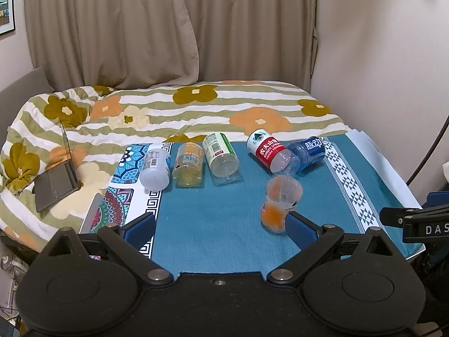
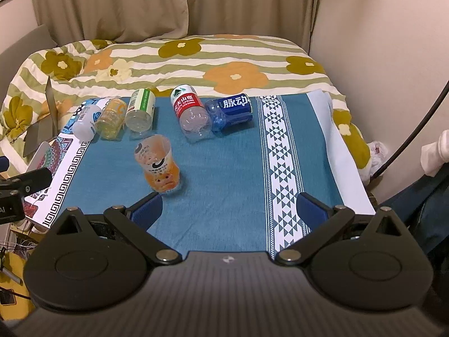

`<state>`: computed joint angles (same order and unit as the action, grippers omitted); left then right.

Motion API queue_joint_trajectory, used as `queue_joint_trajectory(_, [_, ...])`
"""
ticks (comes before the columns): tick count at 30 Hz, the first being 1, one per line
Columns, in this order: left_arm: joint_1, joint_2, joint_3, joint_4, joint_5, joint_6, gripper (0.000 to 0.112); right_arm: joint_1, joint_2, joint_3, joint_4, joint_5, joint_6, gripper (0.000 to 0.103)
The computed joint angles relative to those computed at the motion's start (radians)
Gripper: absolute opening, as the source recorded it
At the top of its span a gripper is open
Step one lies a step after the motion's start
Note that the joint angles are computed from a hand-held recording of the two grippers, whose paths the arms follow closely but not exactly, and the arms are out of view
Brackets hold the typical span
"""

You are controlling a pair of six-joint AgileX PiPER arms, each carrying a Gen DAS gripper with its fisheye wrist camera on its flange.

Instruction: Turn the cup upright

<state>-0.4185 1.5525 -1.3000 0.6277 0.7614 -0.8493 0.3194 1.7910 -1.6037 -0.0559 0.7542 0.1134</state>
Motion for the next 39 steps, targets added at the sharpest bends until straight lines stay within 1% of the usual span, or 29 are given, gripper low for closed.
queue_joint_trajectory(11, [-0.016, 0.003, 0.0, 0.042, 0.005, -0.017, 0.101, -0.003, -0.006, 0.008, -0.001, -0.007, 0.005, 0.103])
queue_joint_trajectory(33, [-0.015, 0.013, -0.014, 0.026, 0.006, 0.0, 0.101, -0.005, 0.005, -0.006, 0.0, -0.001, 0.003, 0.103])
queue_joint_trajectory(39, [-0.016, 0.03, -0.029, 0.054, 0.009, -0.026, 0.101, -0.005, 0.018, -0.021, -0.001, 0.005, 0.001, 0.103])
